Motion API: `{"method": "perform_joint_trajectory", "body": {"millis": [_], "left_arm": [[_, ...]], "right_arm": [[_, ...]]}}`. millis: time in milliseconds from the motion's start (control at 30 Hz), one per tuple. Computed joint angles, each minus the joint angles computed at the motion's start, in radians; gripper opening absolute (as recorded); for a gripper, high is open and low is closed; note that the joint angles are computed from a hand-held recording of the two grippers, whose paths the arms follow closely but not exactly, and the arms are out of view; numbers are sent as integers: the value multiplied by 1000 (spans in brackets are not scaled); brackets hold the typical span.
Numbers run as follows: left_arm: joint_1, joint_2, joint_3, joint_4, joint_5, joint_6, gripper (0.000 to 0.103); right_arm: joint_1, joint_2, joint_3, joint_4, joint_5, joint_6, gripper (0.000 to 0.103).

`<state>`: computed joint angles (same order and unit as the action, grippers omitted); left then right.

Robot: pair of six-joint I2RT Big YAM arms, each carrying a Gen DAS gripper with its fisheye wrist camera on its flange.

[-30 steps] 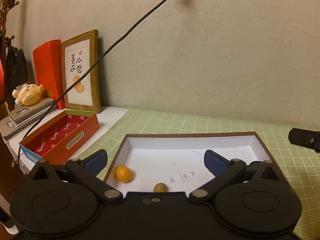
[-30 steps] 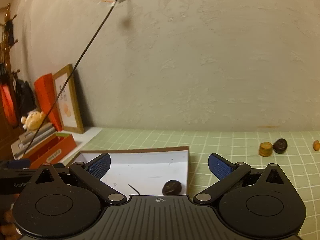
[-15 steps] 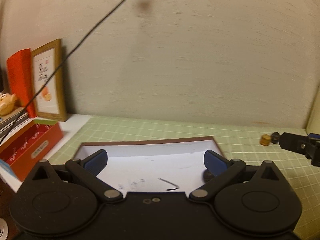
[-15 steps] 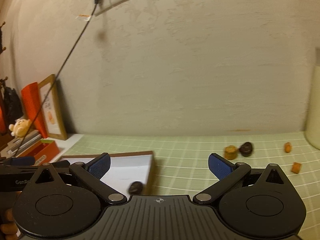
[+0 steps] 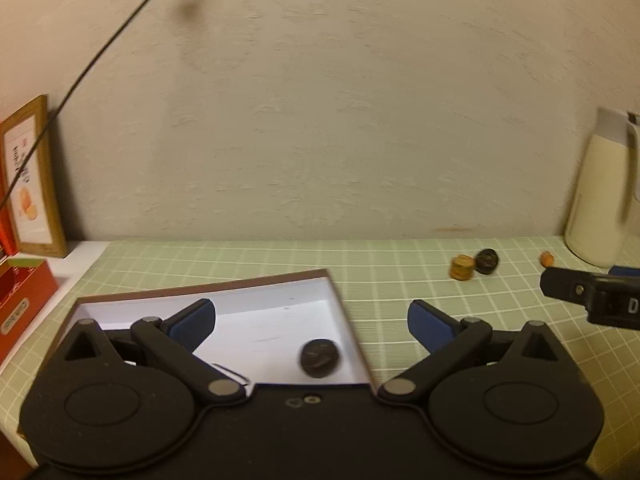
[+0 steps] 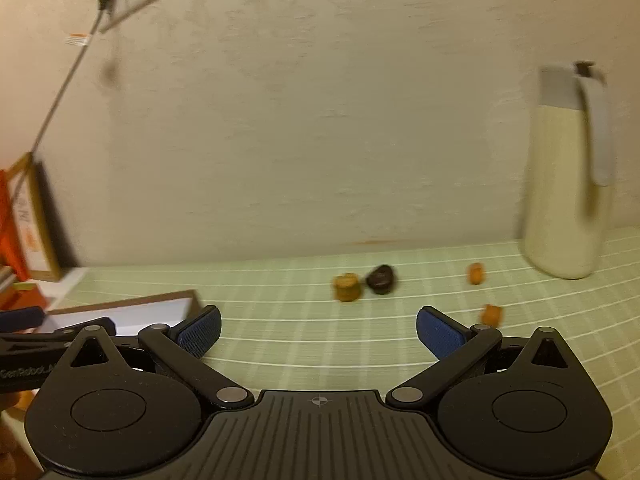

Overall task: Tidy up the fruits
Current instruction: 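Move both open tools back toward the remaining fruits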

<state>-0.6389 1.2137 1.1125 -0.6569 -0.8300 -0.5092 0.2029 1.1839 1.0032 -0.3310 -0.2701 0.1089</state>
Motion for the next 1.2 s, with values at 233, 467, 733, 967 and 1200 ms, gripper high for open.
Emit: {"method": "perform_joint_trajectory", "body": {"millis": [233,467,733,967,1200], "left_arm": [[-32,78,53,28,33,38,95],[-54,141,100,56,58,67,95],[-55,208,150,68,103,78,92],[-52,263,198,69,144,92,86],[-35,322,247,83,188,122,79]], "right_arm": [[-52,-17,-15,4,26,-18,103],[-118,-22,-29,13,9,-30,102],[-169,-1,-19,-13,-14,-44,93],[-192,25,-3,-36,-22,-64,85],[-208,67,38,-69,-44,-85,63]]}}
